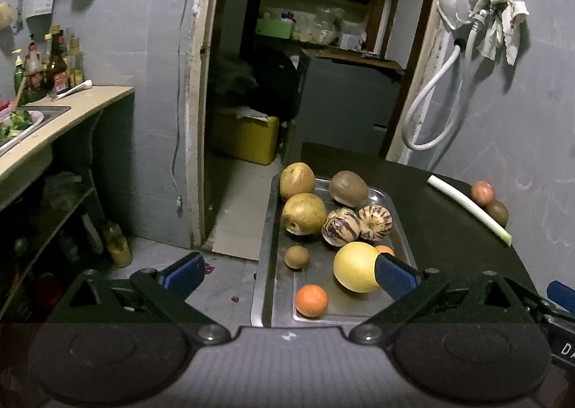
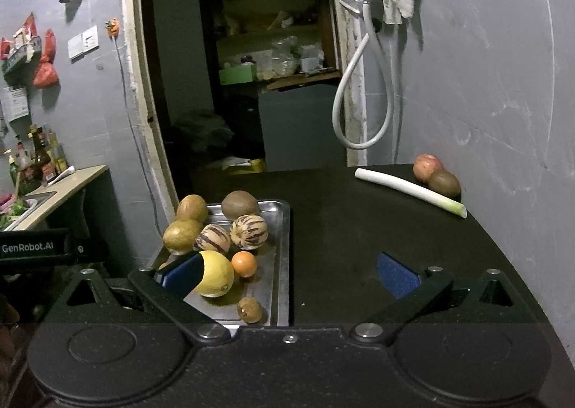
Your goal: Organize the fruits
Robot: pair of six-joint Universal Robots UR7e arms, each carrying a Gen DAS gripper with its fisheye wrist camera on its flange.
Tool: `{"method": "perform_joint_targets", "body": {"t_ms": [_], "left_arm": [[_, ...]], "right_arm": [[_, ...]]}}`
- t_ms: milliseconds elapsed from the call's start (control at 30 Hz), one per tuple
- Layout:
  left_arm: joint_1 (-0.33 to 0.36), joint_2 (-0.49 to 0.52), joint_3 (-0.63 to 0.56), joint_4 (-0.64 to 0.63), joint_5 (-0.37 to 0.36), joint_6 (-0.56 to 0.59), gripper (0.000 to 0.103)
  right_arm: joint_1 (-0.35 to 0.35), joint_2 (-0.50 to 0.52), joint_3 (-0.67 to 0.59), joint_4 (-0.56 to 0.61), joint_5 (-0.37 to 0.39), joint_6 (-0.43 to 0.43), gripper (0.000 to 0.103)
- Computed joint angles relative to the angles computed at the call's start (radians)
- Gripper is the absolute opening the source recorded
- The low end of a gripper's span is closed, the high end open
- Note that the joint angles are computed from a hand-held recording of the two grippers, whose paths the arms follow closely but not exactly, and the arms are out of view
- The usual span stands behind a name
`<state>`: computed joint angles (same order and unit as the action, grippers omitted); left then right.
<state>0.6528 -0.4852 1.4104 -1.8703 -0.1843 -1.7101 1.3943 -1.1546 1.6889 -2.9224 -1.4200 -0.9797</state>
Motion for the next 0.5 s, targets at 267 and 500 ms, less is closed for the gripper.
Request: {"method": "perform_joint_targets", "body": {"t_ms": [267, 500], "left_arm": [[-0.029, 0.03, -0.09, 0.375, 0.0, -0.348, 0.102], [-0.046, 0.069, -0.17, 0.592, -0.015, -0.536, 0.102]], "right_arm": [[-0.026, -0.035, -0.003, 0.066, 0.051, -0.053, 0.102], [-0.045, -0.057, -0.008, 0.118, 0.082, -0.079, 0.102]]}}
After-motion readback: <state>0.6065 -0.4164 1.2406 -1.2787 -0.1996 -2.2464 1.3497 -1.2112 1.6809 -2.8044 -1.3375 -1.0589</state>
